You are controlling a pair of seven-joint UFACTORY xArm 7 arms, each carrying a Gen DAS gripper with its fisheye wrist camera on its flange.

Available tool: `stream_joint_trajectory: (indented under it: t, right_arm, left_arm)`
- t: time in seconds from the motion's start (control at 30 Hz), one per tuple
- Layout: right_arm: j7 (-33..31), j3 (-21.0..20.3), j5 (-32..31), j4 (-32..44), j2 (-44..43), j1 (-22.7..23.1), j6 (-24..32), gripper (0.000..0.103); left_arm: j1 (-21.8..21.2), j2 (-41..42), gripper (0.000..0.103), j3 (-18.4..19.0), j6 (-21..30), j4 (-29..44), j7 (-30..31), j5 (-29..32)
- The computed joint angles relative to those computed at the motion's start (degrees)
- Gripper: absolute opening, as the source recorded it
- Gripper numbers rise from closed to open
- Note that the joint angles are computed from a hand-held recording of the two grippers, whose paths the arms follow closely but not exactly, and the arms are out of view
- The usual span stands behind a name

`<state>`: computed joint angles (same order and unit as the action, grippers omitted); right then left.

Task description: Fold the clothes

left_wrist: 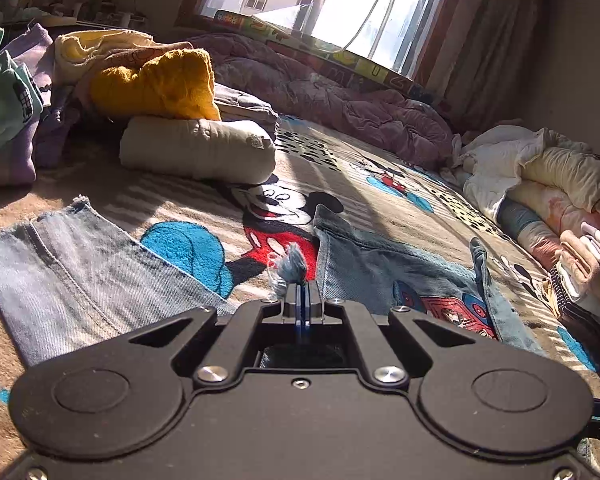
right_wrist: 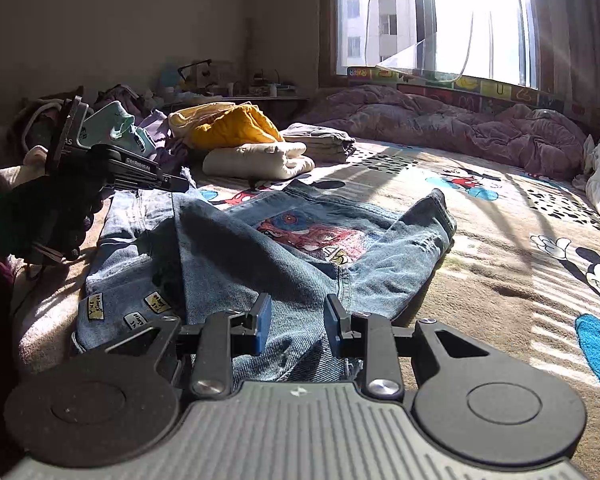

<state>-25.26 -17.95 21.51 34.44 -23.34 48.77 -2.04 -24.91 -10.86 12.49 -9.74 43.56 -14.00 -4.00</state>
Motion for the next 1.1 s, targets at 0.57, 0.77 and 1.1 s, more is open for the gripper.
stream_joint_trajectory:
  t: [0.57, 0.77, 1.1]
  right_arm:
    - [-0.6, -19.4, 5.8, 8.1, 4.4, 16.1, 6.1, 0.032]
    - [-6.8, -16.6, 8.5, 6.4, 2.0, 15.5, 0.3, 0.036]
    - [-9.9, -24.2, 12.3, 8.6, 5.4, 25.0, -0.8, 0.044]
  left_arm:
    - [47.7, -2.1, 0.003, -44.5, 9.9, 2.2, -17.6, 19.2]
    - [41.9, -7.3, 0.044, -41.6, 16.1, 6.2, -16.5, 25.3]
    - [16.9, 32.1, 0.045, -38.9, 26.4, 49.2, 6.1, 34.1]
